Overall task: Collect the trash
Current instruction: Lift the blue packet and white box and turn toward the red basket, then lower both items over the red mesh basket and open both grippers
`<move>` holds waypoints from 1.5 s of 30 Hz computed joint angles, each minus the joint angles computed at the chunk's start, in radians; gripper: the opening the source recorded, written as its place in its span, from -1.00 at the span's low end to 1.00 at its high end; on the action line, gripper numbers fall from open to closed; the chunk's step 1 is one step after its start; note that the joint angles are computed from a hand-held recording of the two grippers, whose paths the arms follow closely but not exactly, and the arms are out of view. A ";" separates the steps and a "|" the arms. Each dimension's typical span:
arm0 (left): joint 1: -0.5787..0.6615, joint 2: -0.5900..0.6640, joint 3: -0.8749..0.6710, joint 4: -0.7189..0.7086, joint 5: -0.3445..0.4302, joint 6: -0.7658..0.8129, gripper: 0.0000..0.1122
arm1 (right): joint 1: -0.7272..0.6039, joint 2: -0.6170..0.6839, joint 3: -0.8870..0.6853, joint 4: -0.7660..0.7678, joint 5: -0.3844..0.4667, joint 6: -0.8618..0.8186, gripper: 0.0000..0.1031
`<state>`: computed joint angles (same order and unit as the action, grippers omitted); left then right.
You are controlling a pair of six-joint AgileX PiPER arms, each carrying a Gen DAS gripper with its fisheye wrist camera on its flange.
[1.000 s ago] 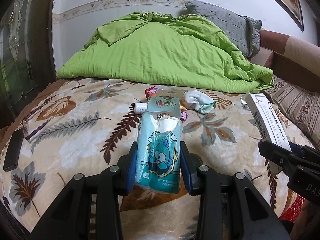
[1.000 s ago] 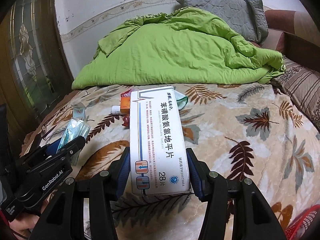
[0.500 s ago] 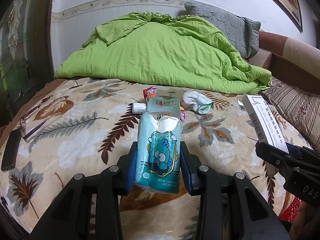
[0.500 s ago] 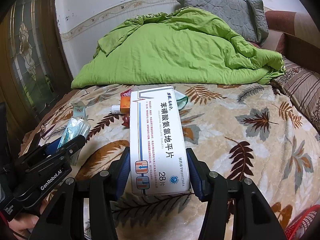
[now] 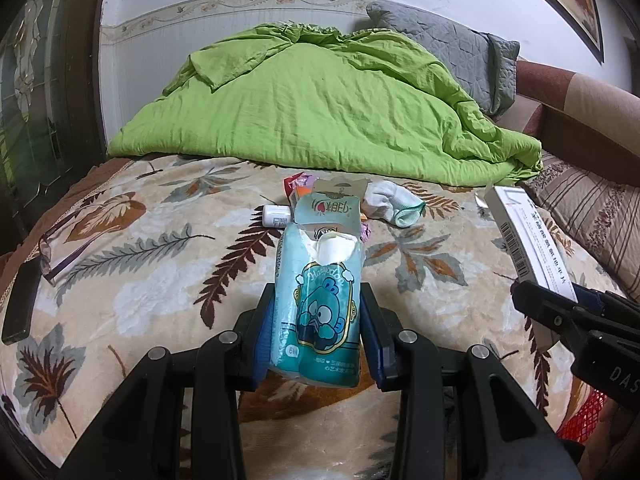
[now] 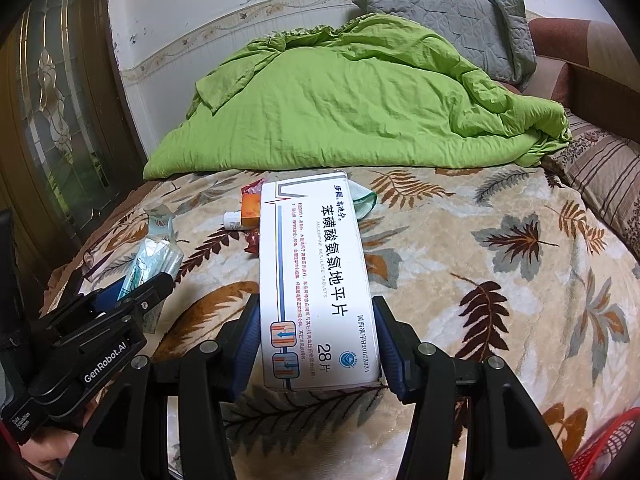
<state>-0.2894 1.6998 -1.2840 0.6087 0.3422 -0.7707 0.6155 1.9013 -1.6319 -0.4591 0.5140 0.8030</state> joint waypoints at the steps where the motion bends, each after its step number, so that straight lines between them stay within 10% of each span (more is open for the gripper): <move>1: -0.005 0.001 -0.001 0.006 0.002 -0.006 -0.34 | -0.001 -0.002 0.003 -0.001 -0.004 0.005 0.11; 21: -0.006 -0.050 0.006 -0.237 0.022 0.203 -0.34 | -0.042 -0.177 0.229 0.114 -0.118 0.006 0.11; 45: -0.314 0.000 -0.193 -0.611 0.169 0.616 -0.33 | -0.290 -0.667 0.690 0.373 -0.100 -0.176 0.11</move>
<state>-0.6034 1.6995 -1.4773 -0.0027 0.5114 -0.1551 0.3257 1.2346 -0.9420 -0.0860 0.4136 0.6270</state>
